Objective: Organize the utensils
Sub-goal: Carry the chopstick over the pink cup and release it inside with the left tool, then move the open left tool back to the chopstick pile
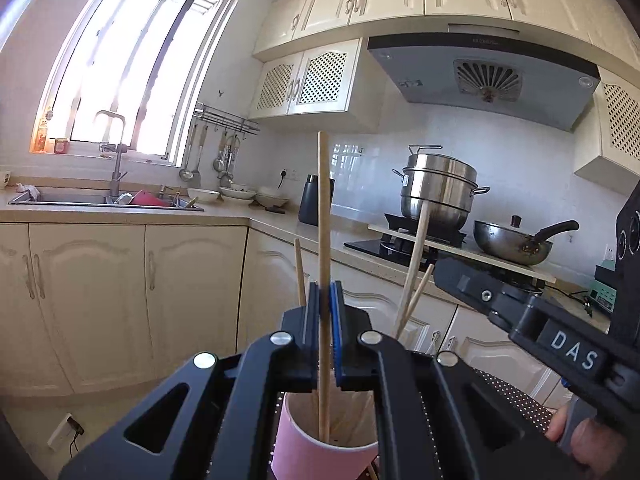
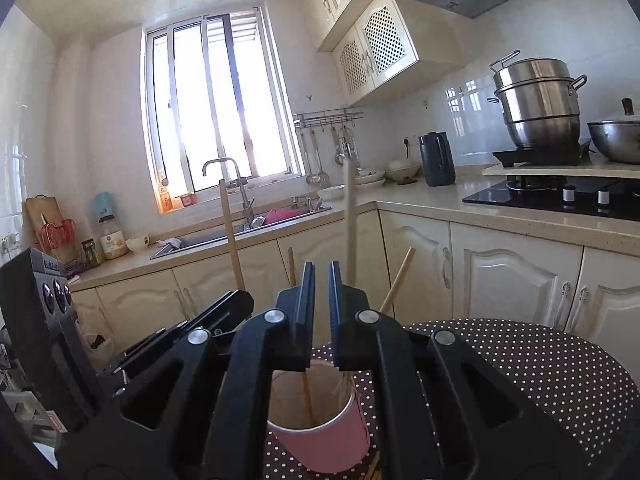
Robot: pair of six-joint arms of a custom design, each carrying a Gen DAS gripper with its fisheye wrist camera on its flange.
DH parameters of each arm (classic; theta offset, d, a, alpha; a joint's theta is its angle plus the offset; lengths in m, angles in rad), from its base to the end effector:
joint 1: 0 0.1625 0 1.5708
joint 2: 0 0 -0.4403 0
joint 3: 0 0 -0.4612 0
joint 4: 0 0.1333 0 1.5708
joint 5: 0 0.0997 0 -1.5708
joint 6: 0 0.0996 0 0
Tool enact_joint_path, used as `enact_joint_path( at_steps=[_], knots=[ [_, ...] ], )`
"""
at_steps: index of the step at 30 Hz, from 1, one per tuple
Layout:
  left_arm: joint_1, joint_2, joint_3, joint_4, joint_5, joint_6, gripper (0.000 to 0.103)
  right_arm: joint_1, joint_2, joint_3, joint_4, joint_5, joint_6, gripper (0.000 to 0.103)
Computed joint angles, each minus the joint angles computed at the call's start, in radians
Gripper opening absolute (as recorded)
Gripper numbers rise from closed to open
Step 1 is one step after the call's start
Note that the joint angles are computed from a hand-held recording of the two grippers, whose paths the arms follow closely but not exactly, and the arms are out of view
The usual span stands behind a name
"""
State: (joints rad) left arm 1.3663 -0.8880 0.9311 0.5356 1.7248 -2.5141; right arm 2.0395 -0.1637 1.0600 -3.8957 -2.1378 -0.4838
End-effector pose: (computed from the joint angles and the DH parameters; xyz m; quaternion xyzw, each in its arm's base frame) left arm -0.0401 -0.7744 0.3469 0.3878 0.7873 -0.4782 0.0335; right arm 0.4415 -0.6953 -0.0392 0.1697 -0.7287 0.6273 0.2161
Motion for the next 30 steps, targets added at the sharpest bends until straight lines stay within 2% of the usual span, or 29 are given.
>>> enact_joint_path(
  at_steps=[10, 11, 12, 13, 19, 30],
  knots=[
    [-0.004, 0.015, -0.028, 0.106, -0.067, 0.011, 0.007, 0.019, -0.02, 0.065, 0.005, -0.064, 0.056, 0.007],
    [-0.006, 0.014, -0.027, 0.112, -0.075, 0.01, 0.016, 0.02, -0.021, 0.069, 0.006, -0.073, 0.064, 0.007],
    [-0.008, 0.009, -0.023, 0.114, -0.08, 0.008, 0.034, 0.022, -0.023, 0.072, 0.004, -0.081, 0.068, 0.007],
    [-0.009, 0.002, -0.014, 0.109, -0.084, 0.006, 0.037, 0.025, -0.023, 0.074, 0.0, -0.092, 0.07, 0.007],
    [-0.015, -0.051, 0.038, 0.104, -0.099, 0.023, 0.04, 0.042, -0.037, 0.109, -0.02, -0.118, 0.077, 0.008],
    [-0.04, -0.196, 0.176, 0.076, -0.137, 0.057, 0.065, 0.107, -0.052, 0.167, -0.045, -0.219, 0.092, 0.008]
  ],
)
